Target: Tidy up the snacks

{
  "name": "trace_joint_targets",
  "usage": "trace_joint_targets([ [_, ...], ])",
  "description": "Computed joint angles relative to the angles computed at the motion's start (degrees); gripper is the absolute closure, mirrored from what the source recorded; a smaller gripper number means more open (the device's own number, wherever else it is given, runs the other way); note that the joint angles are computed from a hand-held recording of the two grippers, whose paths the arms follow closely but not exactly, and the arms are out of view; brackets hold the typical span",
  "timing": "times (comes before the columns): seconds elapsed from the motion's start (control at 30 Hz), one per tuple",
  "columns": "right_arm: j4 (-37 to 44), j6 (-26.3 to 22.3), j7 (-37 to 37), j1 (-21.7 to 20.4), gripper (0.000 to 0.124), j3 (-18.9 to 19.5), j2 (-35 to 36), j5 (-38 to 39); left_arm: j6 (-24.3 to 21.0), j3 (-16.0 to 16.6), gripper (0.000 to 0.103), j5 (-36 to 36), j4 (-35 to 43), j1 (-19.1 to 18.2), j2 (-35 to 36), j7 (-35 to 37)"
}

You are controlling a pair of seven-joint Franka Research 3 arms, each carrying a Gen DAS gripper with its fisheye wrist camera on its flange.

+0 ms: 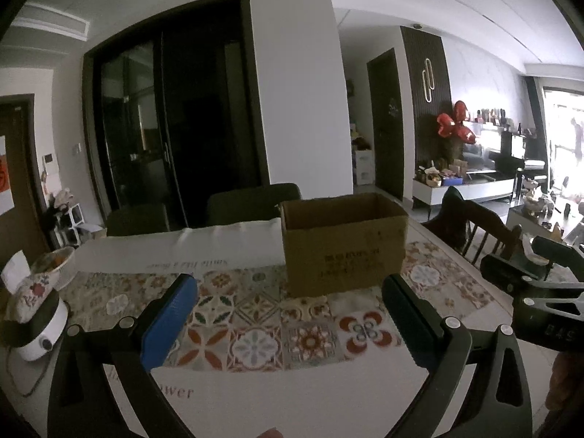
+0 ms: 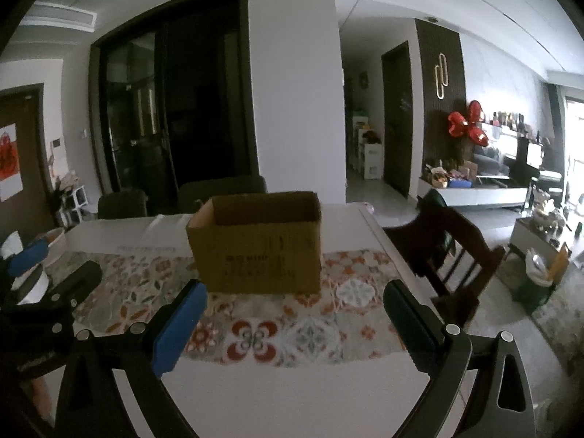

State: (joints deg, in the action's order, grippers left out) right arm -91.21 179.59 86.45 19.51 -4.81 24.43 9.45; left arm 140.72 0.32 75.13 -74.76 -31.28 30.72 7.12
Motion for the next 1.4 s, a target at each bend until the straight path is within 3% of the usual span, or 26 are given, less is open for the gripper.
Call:
trace_joint_targets([
  [0.17, -8.52, 2.52, 0.37, 2.38, 0.026, -2.25, -5.03, -0.91, -0.7, -1.24, 0.0, 2.05, -6.95, -0.55, -4.43, -3.51],
  [0.27, -12.85, 3.96, 2.17, 6.85, 0.026, -7.23, -7.39, -2.93, -3.04, -2.39, 0.0, 3.54, -9.22, -0.88, -5.85, -4.15],
  [0.37, -15.93, 4.28, 3.1, 9.27, 0.026, -9.72, -9.28, -4.12, -4.54, -3.61, 0.0, 4.83, -11.13, -0.89, -6.94, -4.96],
  [0.53, -19.98, 4.75, 1.5, 5.15, 0.026, -4.68, -12.39, -3.17, -5.64, -5.31, 0.0, 6.55, -14.37, -0.41, -8.84, -6.82],
  [0.67, -21.69, 5.35, 2.46, 6.89, 0.026, -6.48, -13.59, -4.14, -5.46, -6.33, 0.0, 7.6, -16.0, 0.27, -9.96, -8.33],
  [0.87, -22.71, 5.97, 2.4, 6.57, 0.026, -6.03, -14.33, -3.91, -5.81, -7.19, 0.0, 9.44, -16.71, 0.68, -10.61, -9.98],
  [1.0, -23.44, 6.59, 3.67, 9.84, 0.026, -9.61, -14.85, -4.58, -5.23, -7.55, 0.0, 9.6, -16.85, 1.07, -10.71, -10.09],
  [1.2, -24.0, 7.34, 5.95, 19.79, 0.026, -20.25, -14.85, -5.87, -5.32, -7.64, 0.0, 9.97, -16.72, 1.07, -10.63, -10.16],
  [1.4, -23.8, 7.25, 5.35, 20.06, 0.026, -20.44, -14.82, -4.98, -5.53, -7.69, 0.0, 10.2, -16.5, 0.92, -10.51, -10.26],
])
